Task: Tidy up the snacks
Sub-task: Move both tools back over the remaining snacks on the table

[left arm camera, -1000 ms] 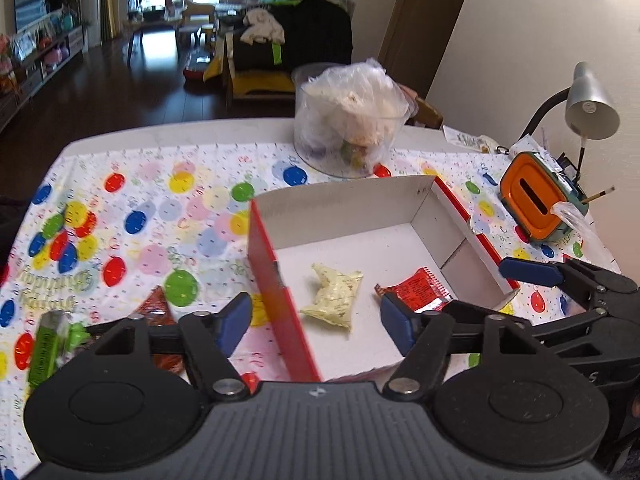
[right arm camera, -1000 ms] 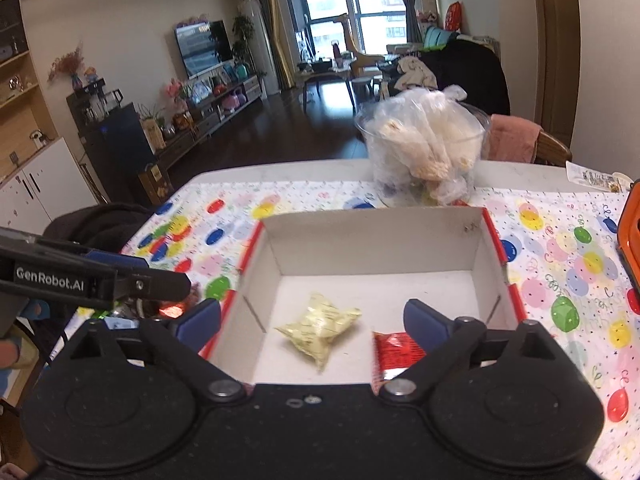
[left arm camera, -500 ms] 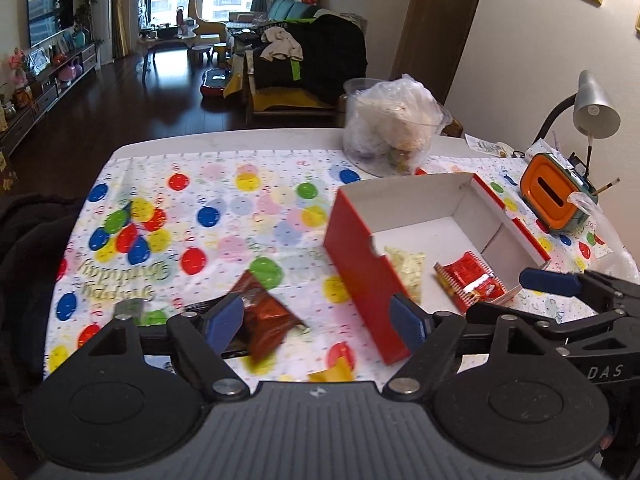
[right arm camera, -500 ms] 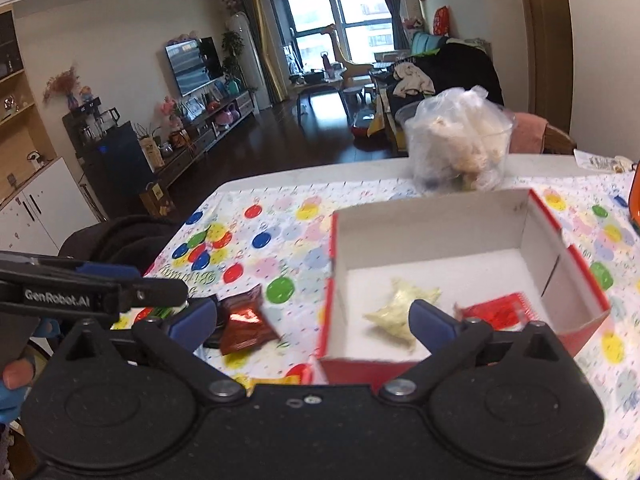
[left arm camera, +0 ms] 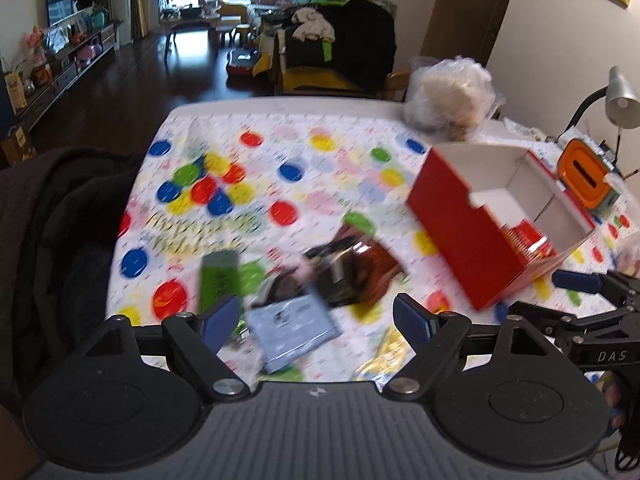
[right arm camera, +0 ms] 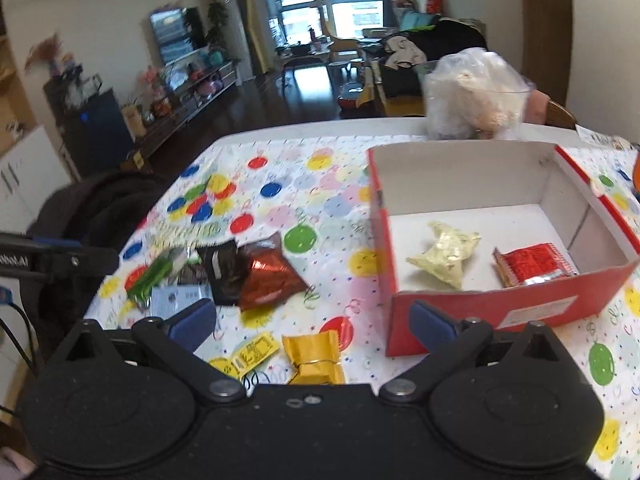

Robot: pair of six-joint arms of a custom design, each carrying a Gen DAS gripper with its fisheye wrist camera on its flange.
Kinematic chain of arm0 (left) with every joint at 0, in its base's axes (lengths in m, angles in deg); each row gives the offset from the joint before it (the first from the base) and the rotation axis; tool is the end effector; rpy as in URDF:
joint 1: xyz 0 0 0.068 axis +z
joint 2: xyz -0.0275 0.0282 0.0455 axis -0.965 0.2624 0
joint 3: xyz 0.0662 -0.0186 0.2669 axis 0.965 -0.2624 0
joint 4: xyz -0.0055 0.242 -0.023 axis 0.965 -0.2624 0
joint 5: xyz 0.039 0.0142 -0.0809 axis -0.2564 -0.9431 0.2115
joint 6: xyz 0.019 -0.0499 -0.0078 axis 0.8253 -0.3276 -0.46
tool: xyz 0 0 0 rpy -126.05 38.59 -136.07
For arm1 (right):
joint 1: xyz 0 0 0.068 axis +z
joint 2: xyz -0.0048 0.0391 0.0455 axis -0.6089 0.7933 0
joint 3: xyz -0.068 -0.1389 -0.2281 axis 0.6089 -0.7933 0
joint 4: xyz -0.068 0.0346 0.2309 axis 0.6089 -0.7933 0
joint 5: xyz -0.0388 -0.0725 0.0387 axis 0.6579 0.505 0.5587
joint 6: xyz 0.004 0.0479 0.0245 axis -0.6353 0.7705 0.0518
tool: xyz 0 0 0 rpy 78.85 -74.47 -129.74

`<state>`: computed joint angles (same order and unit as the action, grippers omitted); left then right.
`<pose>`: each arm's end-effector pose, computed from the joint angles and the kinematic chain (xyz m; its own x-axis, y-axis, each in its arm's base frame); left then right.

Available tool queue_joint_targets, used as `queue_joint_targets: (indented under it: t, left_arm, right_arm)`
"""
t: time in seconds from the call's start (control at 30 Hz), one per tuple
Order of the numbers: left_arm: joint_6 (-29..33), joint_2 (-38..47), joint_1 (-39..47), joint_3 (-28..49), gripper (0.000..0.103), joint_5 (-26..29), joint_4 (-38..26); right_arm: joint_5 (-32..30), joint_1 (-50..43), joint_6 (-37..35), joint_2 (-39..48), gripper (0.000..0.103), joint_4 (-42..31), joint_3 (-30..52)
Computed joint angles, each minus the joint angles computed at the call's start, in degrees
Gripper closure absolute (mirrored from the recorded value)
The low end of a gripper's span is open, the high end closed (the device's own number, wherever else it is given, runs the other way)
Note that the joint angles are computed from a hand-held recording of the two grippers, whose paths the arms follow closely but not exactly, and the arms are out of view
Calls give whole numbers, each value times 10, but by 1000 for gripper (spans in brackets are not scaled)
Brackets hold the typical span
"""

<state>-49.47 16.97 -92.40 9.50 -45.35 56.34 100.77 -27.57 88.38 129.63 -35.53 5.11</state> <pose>0.3677 -0.1273 0.2292 -0.6851 0.3737 -0.6253 0.5656 0.8138 -0.1333 0.2273 0.0310 0.1980 -0.5455 0.1944 -0.8152 0.1998 0.9748 0.0988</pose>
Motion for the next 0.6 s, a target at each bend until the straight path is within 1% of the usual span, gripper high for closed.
queue_joint_targets:
  t: [0.17, 0.23, 0.3, 0.4, 0.5, 0.53, 0.6]
  left_arm:
    - [38, 26, 37, -15, 19, 0, 1]
    - [40, 37, 48, -21, 19, -3, 4]
    - [40, 54, 58, -19, 19, -2, 2]
    - [42, 79, 66, -13, 19, -5, 2]
    - [50, 107, 69, 4, 19, -7, -1]
    - [52, 117, 70, 10, 19, -8, -2]
    - [58, 136, 72, 29, 19, -3, -11]
  right_arm:
    - [11, 14, 27, 62, 1, 17, 12]
    - [0, 11, 35, 84, 2, 22, 16]
    - [5, 14, 26, 111, 4, 21, 26]
    - [17, 25, -16, 153, 4, 35, 33]
    - [16, 28, -26, 185, 6, 46, 41]
    - [15, 26, -25, 193, 7, 52, 43]
    - [5, 15, -16, 210, 18, 57, 50]
